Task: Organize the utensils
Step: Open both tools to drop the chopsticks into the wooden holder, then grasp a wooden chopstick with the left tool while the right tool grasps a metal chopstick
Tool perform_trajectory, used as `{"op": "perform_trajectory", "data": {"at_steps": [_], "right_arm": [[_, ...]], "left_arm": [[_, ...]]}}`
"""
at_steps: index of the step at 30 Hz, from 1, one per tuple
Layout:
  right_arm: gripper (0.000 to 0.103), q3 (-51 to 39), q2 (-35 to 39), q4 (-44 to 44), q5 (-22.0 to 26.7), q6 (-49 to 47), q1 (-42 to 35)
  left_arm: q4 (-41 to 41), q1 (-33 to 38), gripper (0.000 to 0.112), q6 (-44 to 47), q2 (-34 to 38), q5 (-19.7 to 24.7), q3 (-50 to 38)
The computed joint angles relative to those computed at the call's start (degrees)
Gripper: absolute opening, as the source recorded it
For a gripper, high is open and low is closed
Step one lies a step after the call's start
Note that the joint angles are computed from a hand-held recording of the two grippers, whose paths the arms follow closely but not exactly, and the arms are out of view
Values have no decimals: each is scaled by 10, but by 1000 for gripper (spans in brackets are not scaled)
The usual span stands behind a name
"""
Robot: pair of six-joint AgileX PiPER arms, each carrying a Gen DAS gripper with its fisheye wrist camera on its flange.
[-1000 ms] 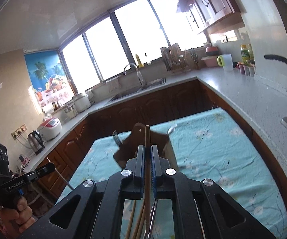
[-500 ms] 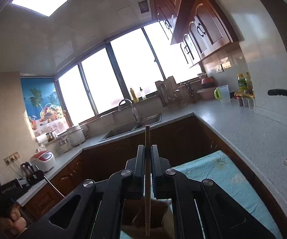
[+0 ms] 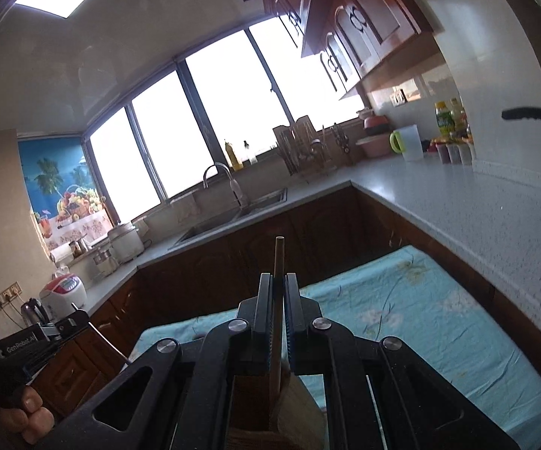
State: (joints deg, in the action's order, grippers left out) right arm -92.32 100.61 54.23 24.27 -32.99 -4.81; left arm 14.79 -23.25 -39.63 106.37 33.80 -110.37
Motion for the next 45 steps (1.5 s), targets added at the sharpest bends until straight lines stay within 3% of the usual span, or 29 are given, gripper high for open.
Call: {"op": "perform_trajectory", "data": {"at_steps": [9, 15, 16, 17, 18, 19, 21, 23, 25, 31, 34, 40, 45], "right_arm": [[6, -28, 12, -58, 51, 35, -3], [13, -42, 23, -28, 93, 26, -20], [15, -46, 25, -21, 106, 25, -25], [17, -55, 32, -12, 122, 21, -34], [32, -55, 32, 1, 136, 15, -42], [54, -46, 26, 26, 147, 3, -53], [67, -11, 5, 85, 159, -38, -77], [71, 11, -12, 100, 171, -51, -92], [83, 36, -28, 122, 196, -68, -112], [88, 135, -102, 143, 239, -115, -145], [88, 201, -157, 152, 249, -142, -160], [88, 309, -270, 182, 263, -188, -193], [89, 348, -336, 170, 236, -179, -184]], "left_arm": [[29, -17, 5, -5, 17, 22, -2], [35, -23, 7, -8, 18, 46, -14], [37, -25, 16, -7, 17, 57, -17], [37, -26, 35, -6, 14, 60, -14], [45, -27, 46, -13, 4, 57, -1], [56, -29, 64, -24, -5, 56, 12], [89, -33, 67, -56, -40, 41, 61], [106, -36, 75, -80, -74, 35, 110], [143, -44, 78, -133, -118, 25, 174], [240, -94, 83, -292, -245, 36, 338], [297, -139, 83, -370, -300, 72, 402], [304, -175, 83, -384, -359, 105, 472], [286, -181, 83, -359, -395, 109, 517]]}}
